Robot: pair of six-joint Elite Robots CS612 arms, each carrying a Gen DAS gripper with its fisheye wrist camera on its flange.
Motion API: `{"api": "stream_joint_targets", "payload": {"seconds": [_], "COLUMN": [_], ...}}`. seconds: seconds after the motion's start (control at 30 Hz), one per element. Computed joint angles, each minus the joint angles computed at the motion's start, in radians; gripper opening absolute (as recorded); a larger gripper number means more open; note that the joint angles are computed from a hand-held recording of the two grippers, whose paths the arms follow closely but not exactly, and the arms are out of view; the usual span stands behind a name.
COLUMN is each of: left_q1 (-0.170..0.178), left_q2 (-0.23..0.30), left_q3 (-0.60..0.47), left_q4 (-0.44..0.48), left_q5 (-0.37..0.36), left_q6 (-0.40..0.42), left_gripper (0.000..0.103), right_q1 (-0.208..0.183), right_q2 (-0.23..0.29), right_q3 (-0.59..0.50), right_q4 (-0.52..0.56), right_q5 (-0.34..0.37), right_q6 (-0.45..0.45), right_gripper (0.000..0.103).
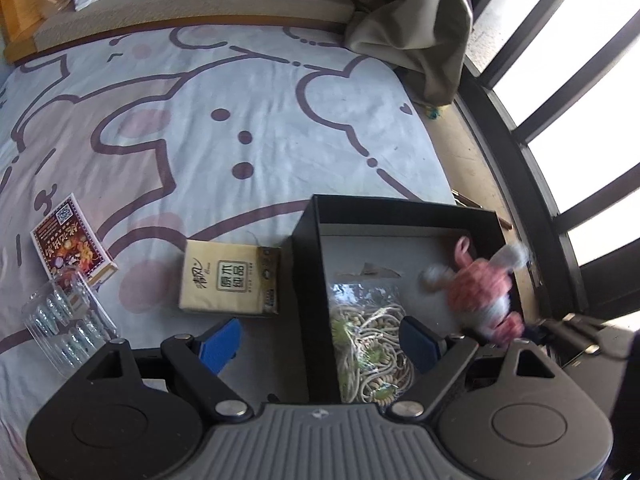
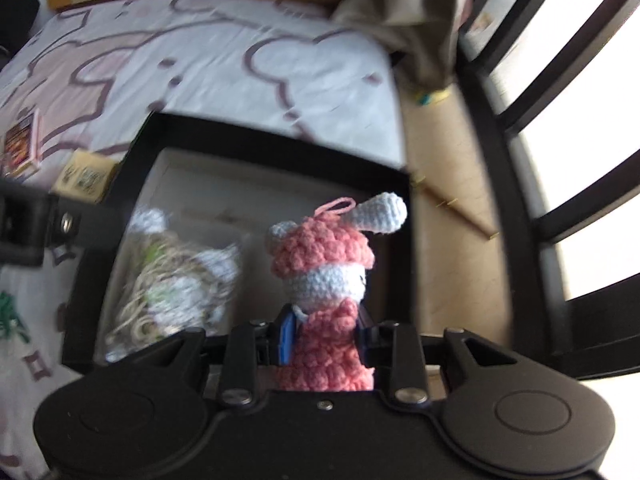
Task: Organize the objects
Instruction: 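Lower the bag and bunny into the black box and open both tools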
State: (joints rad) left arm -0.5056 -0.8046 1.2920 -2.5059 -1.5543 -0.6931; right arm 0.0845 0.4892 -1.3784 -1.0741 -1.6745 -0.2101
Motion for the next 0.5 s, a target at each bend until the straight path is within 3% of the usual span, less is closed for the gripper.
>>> {"api": "stream_joint_targets", "payload": {"seconds": [0.27,0.33,0.4,0.5], "left_q1": [0.007,0.007,0.006,0.006], "left_q2": [-0.002,-0.001,-0.001,0.000], "left_q3": [0.006,0.004,0.003,0.002], "left_q4": [0.007,0.012,0.016,0.017], "left_q5": [-0.005,-0.008,-0.009,-0.010], "left_q6": [-0.011,-0.005,-0.002,-0.001], "left_gripper": [0.087,0.087,0.087,0.087], "right_q1": [-0.035,-0.035,-0.036,-0.041], "right_q2": [-0.024,-0.027,-0.032,-0.033], "right_q3": [0.034,0.039,0.041,0.033], "right_q4": [0.117,0.125,0.128,0.112], "right_q5": [0.186,0.187,0.182,0.191], "right_q6": [0.216,0.226,0.235,0.245], "right_gripper": [0.035,0.038,0.049,0.051]}}
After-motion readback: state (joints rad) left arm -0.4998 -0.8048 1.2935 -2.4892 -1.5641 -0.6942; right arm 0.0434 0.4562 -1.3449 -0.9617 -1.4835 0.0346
